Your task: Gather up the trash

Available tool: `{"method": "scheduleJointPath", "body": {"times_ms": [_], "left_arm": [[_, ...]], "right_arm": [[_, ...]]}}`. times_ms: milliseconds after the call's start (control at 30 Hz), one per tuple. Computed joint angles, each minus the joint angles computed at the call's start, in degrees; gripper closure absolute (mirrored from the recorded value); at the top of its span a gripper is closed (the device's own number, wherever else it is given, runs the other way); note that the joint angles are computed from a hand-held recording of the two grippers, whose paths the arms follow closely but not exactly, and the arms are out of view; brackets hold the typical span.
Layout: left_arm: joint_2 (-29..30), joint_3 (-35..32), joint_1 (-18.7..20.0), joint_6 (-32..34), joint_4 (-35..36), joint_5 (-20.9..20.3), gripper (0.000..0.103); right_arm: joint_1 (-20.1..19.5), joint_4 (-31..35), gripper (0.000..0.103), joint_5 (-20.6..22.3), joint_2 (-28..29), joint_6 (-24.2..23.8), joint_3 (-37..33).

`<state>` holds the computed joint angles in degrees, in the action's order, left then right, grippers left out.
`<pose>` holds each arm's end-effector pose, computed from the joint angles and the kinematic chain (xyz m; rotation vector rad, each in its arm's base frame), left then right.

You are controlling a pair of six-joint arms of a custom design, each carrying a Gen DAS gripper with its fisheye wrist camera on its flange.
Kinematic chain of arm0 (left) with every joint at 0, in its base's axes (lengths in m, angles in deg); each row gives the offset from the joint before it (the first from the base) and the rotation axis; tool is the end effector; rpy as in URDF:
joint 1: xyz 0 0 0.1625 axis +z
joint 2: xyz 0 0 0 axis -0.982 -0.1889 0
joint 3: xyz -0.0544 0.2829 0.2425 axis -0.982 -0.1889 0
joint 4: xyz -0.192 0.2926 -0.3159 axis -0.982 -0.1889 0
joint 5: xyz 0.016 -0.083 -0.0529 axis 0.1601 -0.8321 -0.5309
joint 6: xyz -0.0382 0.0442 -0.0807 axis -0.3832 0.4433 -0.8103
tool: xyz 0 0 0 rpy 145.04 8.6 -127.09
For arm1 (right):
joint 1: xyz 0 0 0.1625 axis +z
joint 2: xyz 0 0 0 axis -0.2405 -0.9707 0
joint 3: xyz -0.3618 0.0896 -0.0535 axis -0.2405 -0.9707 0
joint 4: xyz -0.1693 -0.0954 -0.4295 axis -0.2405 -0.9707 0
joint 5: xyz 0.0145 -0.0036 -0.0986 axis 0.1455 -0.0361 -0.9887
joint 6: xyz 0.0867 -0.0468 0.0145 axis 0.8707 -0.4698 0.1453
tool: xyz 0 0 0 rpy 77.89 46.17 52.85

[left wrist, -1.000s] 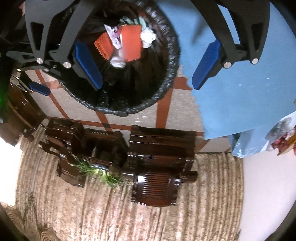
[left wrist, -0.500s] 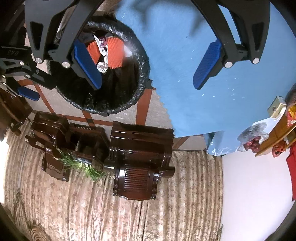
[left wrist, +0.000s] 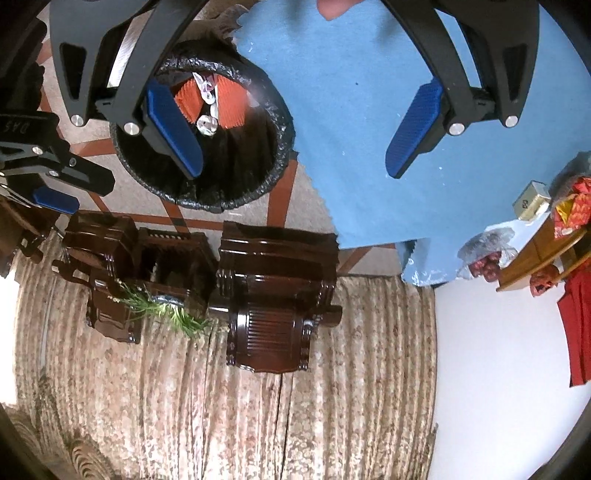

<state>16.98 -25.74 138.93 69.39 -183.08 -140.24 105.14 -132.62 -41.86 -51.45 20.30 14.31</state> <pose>-0.2788 -0.8210 0.0503 1.0988 2.3303 -1.0379 0.1035 -0.7599 0.2294 0.1830 -2.0977 1.3202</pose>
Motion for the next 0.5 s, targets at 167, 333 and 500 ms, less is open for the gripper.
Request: {"method": "scheduleJointPath", "body": {"times_ms": [167,333,500], "left_arm": [[-1.16,1.54,-0.36,0.16,-1.76,-0.17,0.006],[-2.22,3.17,-0.55,0.22,-3.17,-0.14,0.006],[-2.93,4.43,-0.56,0.20,-4.23,0.17,0.006]], "right_arm": [[0.51,-1.17,0.006,0.00,-0.28,-1.04,0.55],[0.60,-1.77,0.006,0.23,-0.48,-1.52,1.00],[0.61,-2.03,0.006,0.41,-0.48,-1.74,1.21]]}}
